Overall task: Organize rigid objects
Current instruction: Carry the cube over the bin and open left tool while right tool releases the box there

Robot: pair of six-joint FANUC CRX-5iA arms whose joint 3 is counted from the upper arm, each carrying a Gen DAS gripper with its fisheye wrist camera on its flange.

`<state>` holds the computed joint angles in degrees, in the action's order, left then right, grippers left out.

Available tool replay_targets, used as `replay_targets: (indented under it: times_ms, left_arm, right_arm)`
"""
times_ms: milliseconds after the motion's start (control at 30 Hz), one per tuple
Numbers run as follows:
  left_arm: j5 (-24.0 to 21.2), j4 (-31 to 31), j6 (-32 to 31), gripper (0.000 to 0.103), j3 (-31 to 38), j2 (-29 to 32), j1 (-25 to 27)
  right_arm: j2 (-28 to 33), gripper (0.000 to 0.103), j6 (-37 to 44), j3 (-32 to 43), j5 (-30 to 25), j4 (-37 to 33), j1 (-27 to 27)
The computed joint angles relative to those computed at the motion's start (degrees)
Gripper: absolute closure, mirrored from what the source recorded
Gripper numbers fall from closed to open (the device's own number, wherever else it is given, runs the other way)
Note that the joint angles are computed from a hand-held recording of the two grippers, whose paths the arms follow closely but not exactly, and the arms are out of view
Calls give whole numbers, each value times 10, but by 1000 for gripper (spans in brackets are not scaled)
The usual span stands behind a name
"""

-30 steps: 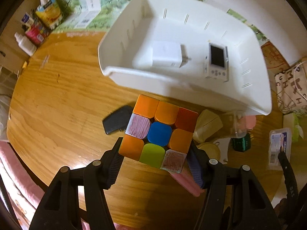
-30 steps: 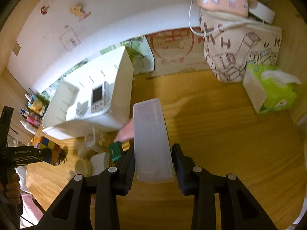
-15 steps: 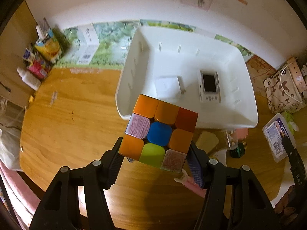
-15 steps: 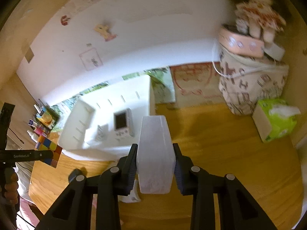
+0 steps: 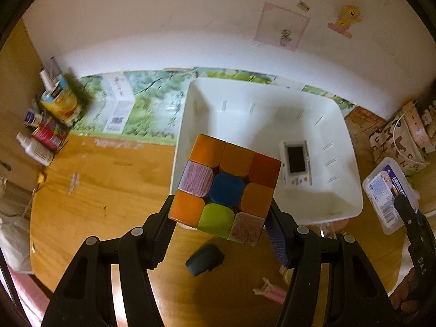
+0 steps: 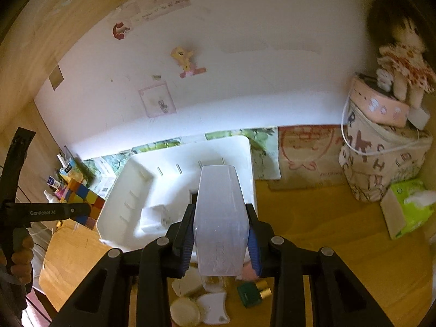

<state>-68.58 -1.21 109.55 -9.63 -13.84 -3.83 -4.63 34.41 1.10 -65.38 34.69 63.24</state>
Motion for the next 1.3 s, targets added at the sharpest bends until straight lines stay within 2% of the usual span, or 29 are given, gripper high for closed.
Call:
replay_targets:
  times_ms: [367,567,800,1000,1100,1167,1267,1300]
  left_arm:
    - [142,71,-71,38,-60,2,31]
    - [200,94,-88,38,-88,7,41]
    - [216,99,-96,37,-87,30,41]
    - [205,93,-87,37,-77,52,40]
    - [220,92,-85,34,-82,44,40]
    - [226,97,-90,23,-83,42,41]
    - [227,101,-95,22,-84,42,41]
    - [226,101,-96,22,-83,42,40]
  right_arm:
    - [41,69,27,9,63,-2,-26]
    - [68,69,49,23,87,-28,-40]
    - [83,69,75,27,114,-44,-47]
    - [96,69,83,37,110,-59,-54]
    - [100,68,86,43,107,-67,-56]
    - [103,66,89,50,98,-73,-57]
    - [99,61,82,46,106,-71,-57]
    - [97,53,78,43,108,-69,-57]
